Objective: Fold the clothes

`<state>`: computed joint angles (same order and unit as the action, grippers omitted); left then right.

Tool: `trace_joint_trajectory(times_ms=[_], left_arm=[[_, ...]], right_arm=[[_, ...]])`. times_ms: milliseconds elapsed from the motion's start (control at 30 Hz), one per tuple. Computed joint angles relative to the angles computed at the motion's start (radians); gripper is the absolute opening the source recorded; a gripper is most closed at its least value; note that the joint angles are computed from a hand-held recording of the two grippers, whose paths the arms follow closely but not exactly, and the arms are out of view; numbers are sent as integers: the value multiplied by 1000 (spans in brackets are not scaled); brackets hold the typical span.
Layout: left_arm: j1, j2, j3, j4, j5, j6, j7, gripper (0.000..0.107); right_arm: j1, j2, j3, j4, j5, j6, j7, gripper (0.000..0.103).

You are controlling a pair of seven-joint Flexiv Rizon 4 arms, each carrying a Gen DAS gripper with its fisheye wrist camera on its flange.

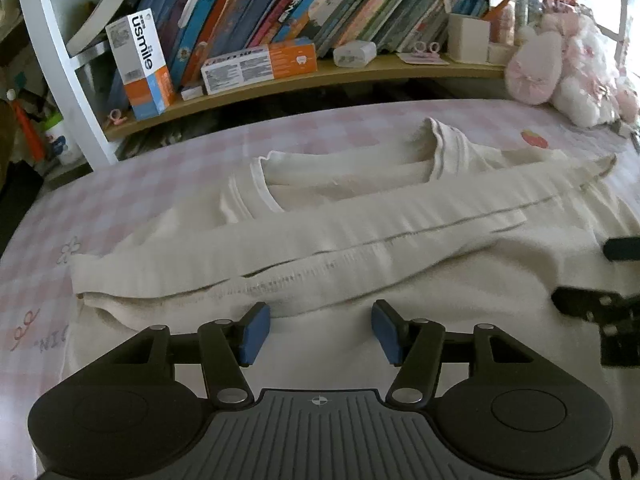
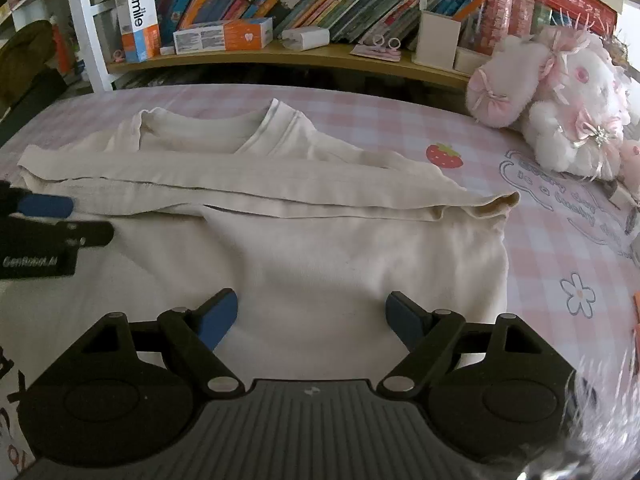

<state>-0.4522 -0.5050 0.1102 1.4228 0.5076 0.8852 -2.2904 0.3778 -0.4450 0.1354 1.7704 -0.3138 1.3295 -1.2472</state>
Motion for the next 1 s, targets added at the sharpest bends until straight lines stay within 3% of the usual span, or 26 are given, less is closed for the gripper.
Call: trace_joint_trajectory(times_ms=[133, 267, 367, 500, 567, 633, 767, 833, 933, 1000], left_arm=[[15, -17, -5, -18, -12, 13, 22, 56], [15, -45, 3, -68, -22, -18, 49, 39], [37, -80, 3, -129, -48, -37, 75, 39], [97, -165, -5, -265, -124, -68, 142, 39], [120, -218, 4, -353, -163, -129, 175, 40], [119, -248, 44, -420, -164, -183, 137, 41], [127, -175, 80, -325, -136, -86, 27, 42], [135, -115, 73, -235, -120, -16, 31, 42], [190, -28, -10, -63, -185, 125, 134, 41], [202, -7, -62, -1, -241, 173, 228, 39]], right_arm=[[1, -2, -2, 1, 0, 7, 1, 83], [2, -3, -3, 3, -1, 12, 2, 83], [36, 2, -49, 20, -31, 32, 59, 83], [34, 1, -50, 21, -50, 33, 79, 83], [31, 0, -46, 20, -55, 30, 81, 83], [27, 0, -41, 18, -57, 24, 81, 83], [20, -1, -33, 14, -55, 19, 77, 83], [25, -1, -38, 16, -59, 22, 85, 84], [26, -2, -39, 16, -62, 24, 89, 84], [27, -1, -40, 18, -65, 26, 92, 85]])
